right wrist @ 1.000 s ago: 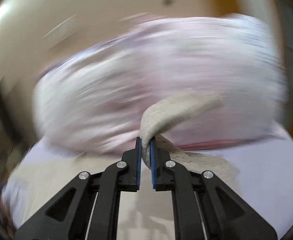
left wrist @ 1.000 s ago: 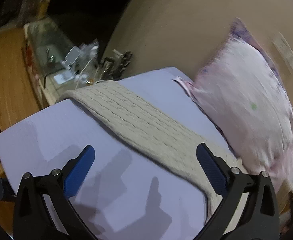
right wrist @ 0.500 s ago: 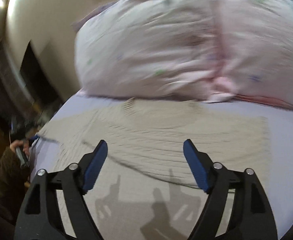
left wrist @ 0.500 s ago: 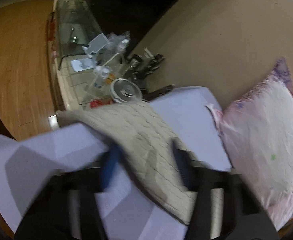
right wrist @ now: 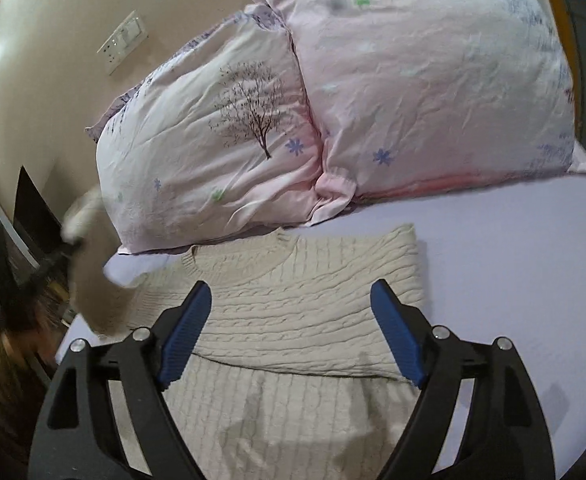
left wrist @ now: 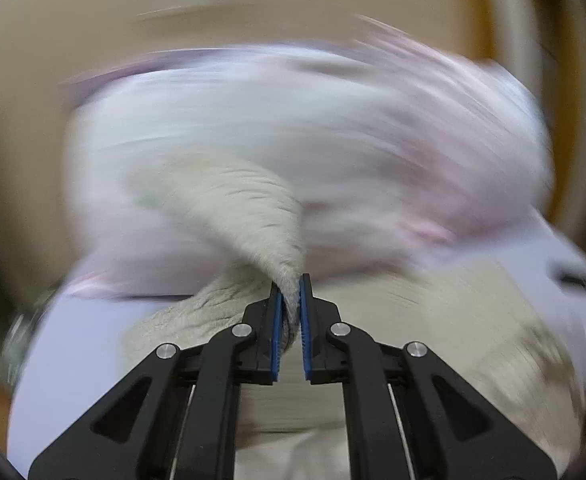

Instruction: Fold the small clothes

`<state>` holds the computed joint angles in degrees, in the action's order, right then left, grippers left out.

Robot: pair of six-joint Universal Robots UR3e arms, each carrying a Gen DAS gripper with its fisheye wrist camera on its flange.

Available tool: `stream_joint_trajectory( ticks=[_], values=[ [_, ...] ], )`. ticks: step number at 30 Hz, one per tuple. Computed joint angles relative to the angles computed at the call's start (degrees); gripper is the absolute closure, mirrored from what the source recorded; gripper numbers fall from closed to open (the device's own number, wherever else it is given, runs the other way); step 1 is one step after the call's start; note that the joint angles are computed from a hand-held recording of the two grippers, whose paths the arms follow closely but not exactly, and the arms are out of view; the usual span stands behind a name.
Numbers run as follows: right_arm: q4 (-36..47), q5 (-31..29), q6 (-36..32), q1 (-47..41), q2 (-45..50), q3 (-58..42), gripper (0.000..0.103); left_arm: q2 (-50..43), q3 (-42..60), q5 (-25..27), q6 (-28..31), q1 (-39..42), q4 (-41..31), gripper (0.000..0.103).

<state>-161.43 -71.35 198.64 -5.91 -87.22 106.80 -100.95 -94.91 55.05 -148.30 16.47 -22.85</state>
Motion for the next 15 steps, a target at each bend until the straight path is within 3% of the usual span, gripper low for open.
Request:
stream_joint_trajectory(
  ticks=[3,5,6,8,9,10,12,14,15],
  values=[
    [1.2,2.0,1.1,-1.4,2.2,-0.8,0.021,-0.2,-7.6,8.3,8.3,-13.4,3.0,0.095],
    [2.7,3.1,1.2,-3.3,1.5,0.4,0.022,2.7,-13.3,6.9,9.6,-13.0,5.3,0.094],
    [3.2,4.2,1.3,-4.6,0.8,1.5,0.024,4.7,-15.1,5.0,9.6,-10.7,5.1,0.091],
    [4.3,5.8,1.4,-6.6,0.2,2.7,0.034,10.6,-18.7,-1.9,9.0,-2.1,2.1,0.07],
    [6.0,5.9,1.6,-7.2,0.5,2.3,0.042,12.7,-19.6,-5.0,8.9,2.6,0.2,0.052],
    [7.3,5.4,2.0,-7.2,1.2,1.7,0.048,15.2,-21.3,-7.8,9.1,7.3,-1.7,0.046],
    [8.7,4.3,2.4,-6.8,2.1,1.0,0.05,20.0,-22.9,-11.8,13.2,17.8,-11.0,0.045],
    [9.8,1.5,2.6,-5.2,4.0,-0.4,0.051,20.6,-21.6,-11.4,15.8,23.7,-18.4,0.042],
    [10.3,0.3,2.4,-4.5,4.8,-1.0,0.06,21.3,-21.2,-11.1,18.6,27.2,-23.9,0.038]
  ],
)
